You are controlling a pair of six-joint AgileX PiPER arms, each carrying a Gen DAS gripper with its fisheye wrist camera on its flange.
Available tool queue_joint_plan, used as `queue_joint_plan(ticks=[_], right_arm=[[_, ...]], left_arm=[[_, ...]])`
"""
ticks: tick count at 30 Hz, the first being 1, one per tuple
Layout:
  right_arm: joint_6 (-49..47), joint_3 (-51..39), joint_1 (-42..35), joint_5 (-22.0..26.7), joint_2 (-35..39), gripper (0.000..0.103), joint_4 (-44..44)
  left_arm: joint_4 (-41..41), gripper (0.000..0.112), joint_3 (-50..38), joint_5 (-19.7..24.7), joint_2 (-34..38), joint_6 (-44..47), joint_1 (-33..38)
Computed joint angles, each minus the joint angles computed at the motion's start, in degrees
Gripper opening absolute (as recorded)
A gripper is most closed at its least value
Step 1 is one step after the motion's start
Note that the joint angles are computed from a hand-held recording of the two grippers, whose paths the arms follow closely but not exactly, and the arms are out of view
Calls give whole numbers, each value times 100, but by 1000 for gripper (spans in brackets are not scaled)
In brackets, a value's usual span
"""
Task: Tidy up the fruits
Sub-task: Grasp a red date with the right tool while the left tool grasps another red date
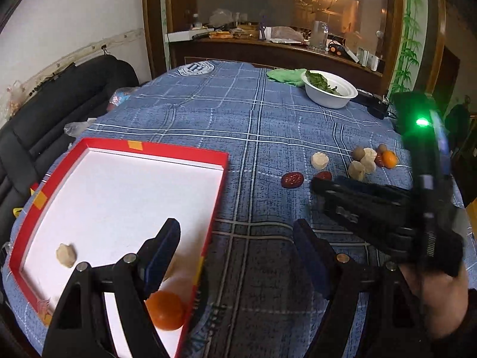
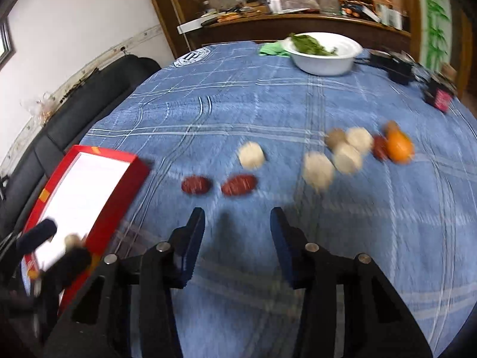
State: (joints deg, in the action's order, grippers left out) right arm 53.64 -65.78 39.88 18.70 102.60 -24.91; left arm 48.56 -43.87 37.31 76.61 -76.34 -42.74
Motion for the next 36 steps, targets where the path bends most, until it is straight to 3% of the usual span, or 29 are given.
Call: queue_joint_plan(ticks=[3, 7, 10, 15, 18, 20, 22, 30, 36], right_arm=[[-501, -513, -54, 307, 393, 30, 279], [-769, -428, -173, 292, 320, 29, 480], [-634, 167, -405, -25, -91, 29, 522], [672, 1363, -595, -406, -1171, 29, -617], [1028, 1812, -656, -493, -1690, 29, -923], [1174, 2018, -672, -527, -1922, 29, -1043], [1465, 2099, -592, -489, -2024, 29, -1284], [2436, 2442, -74, -222, -2422, 29, -2022], [3419, 2758, 687, 395, -2793, 29, -2621]], left_arm=[[-15, 77, -159, -166, 253, 69, 93], [-231, 76, -471, -371, 614, 217, 176], [-651, 76, -853, -512, 958, 594, 287], [-811, 75, -1525, -475, 1749, 655, 282], [-958, 60, -1957, -299, 2258, 705, 338], [-674, 38, -2165, -80, 2521, 522, 248], [-640, 27, -2152, -74, 2511, 559, 202], [-538, 26, -1695, 384, 1976, 570, -403], [-330, 27, -1037, 701, 1213, 108, -1125]])
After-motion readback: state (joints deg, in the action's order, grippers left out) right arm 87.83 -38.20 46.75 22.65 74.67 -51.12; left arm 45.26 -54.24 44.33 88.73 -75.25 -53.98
